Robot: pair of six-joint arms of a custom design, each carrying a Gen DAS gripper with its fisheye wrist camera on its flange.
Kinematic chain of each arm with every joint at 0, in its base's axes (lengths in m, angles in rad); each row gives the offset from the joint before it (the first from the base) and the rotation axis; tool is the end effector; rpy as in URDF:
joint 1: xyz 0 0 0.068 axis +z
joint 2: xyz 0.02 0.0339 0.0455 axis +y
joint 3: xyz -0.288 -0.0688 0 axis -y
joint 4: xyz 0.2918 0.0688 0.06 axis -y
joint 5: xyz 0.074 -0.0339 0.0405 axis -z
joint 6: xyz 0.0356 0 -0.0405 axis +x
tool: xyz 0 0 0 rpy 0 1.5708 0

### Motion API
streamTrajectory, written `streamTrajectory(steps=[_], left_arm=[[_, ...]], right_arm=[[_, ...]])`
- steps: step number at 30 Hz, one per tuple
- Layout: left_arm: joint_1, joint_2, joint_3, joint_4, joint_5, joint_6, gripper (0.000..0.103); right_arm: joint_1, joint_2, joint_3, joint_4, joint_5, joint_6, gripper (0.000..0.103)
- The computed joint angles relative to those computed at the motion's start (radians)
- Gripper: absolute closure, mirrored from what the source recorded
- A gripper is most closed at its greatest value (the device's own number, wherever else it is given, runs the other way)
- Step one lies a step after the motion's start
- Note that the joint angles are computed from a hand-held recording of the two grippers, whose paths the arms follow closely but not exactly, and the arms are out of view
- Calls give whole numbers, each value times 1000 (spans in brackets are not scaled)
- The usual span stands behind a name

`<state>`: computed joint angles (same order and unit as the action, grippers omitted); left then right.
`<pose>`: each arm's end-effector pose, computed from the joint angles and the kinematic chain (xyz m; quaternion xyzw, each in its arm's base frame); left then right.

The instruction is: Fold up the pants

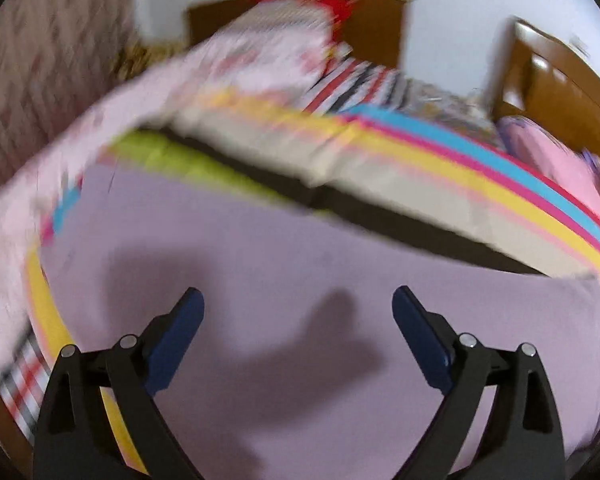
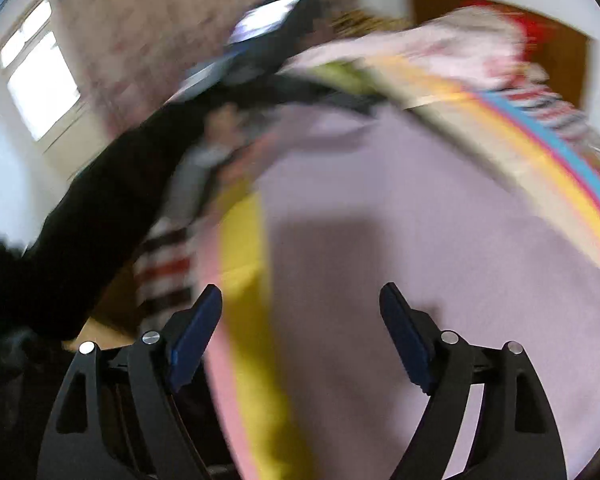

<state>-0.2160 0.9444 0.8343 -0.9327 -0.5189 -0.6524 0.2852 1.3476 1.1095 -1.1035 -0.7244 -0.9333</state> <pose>0.1998 -0.0258 0.2838 -0.2673 0.8964 0.1186 0.3330 0.2590 0.1005 0.2858 -0.5648 0.7387 0.2996 0.2134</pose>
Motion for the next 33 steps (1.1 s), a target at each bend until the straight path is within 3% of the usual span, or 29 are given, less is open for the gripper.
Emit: streamTrajectory(steps=[2,5,9,12,14,16,19,22,24,25,29,33], left_arm=[[-151,63,70,20,-33,16,6],[-291,171,139,117,25,67,4],[-355,377,206,181,65,109,4],[-330,520,260,154,155,68,3],[-343,548,298,139,135,49,5],[-372,550,345,170,159,88,4],[-444,634,470,208,146,177,4],[-503,820,649,224,161,275,3],[-516,931,743,202,170,293,3],[-519,971,768,196,163,301,3],[-498,979,686,296,208,269,1],[-505,970,658,318,203,263,1]], right_arm=[[-139,-12,4,65,6,84,21],[-339,17,8,142,73,149,17],[-507,111,18,108,187,95,16],[-624,74,-19,8,145,-107,15],[-709,102,40,-134,119,-252,15],[-811,148,123,-233,85,-317,15],[-885,188,171,-137,30,-232,15],[-877,261,215,-40,147,-111,15],[-897,284,199,-15,207,-163,15],[-936,275,181,-26,175,-249,15],[-1036,326,265,-170,141,-382,16],[-1041,301,304,-102,32,-241,15]])
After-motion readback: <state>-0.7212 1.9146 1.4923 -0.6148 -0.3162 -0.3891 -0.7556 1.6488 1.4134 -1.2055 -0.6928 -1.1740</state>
